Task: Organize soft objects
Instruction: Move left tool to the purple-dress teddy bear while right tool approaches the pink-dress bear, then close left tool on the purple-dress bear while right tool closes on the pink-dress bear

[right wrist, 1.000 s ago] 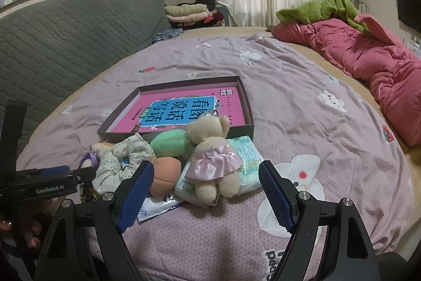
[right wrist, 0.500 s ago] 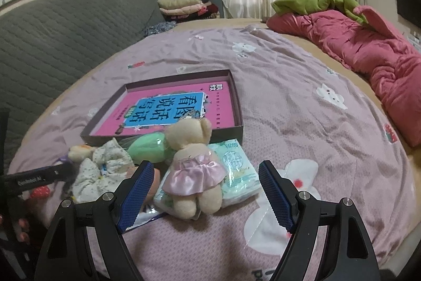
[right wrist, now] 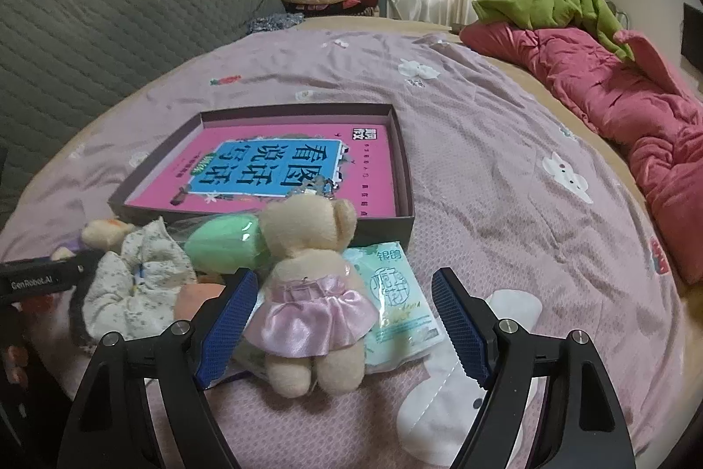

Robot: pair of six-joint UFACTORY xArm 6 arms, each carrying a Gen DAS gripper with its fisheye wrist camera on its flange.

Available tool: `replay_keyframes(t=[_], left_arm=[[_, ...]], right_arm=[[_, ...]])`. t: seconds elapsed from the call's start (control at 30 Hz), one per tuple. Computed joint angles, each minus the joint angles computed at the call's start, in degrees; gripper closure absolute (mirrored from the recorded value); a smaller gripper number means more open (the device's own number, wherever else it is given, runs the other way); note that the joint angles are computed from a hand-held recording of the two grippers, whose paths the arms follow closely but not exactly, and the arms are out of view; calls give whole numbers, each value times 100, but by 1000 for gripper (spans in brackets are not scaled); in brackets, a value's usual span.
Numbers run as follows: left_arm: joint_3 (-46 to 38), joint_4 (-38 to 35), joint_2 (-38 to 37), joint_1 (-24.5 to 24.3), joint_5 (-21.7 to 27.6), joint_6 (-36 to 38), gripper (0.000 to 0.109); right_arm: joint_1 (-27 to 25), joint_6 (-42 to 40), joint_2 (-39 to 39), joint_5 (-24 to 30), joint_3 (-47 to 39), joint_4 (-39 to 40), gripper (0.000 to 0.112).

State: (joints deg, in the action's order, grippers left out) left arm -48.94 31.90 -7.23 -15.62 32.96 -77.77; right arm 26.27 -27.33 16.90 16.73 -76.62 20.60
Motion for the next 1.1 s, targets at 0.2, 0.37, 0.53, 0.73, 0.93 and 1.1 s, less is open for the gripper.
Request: replay_keyframes(t=[0.2, 0.37, 0.53, 0.73, 0.93, 1.1], left_arm=[[-18, -46, 102, 84, -169, 19, 35], [-44, -29, 175, 138, -293, 56, 38], [-167, -30, 310, 120, -300, 242, 60], [-151, 267, 185, 61, -403, 169, 63], [-72, 562, -18, 48, -495, -54, 64], [-44, 1035, -191, 36, -494, -377, 64]], right_arm=[[-8, 102, 268, 291, -321, -282, 30], [20, 261, 413, 274, -426, -661, 30], [29, -140, 497, 424, -544, -319, 48], [-14, -497, 464, 623, -601, 250, 63], [-126, -744, 434, 799, -698, 974, 65], [-146, -1274, 286, 767, -655, 1759, 65]])
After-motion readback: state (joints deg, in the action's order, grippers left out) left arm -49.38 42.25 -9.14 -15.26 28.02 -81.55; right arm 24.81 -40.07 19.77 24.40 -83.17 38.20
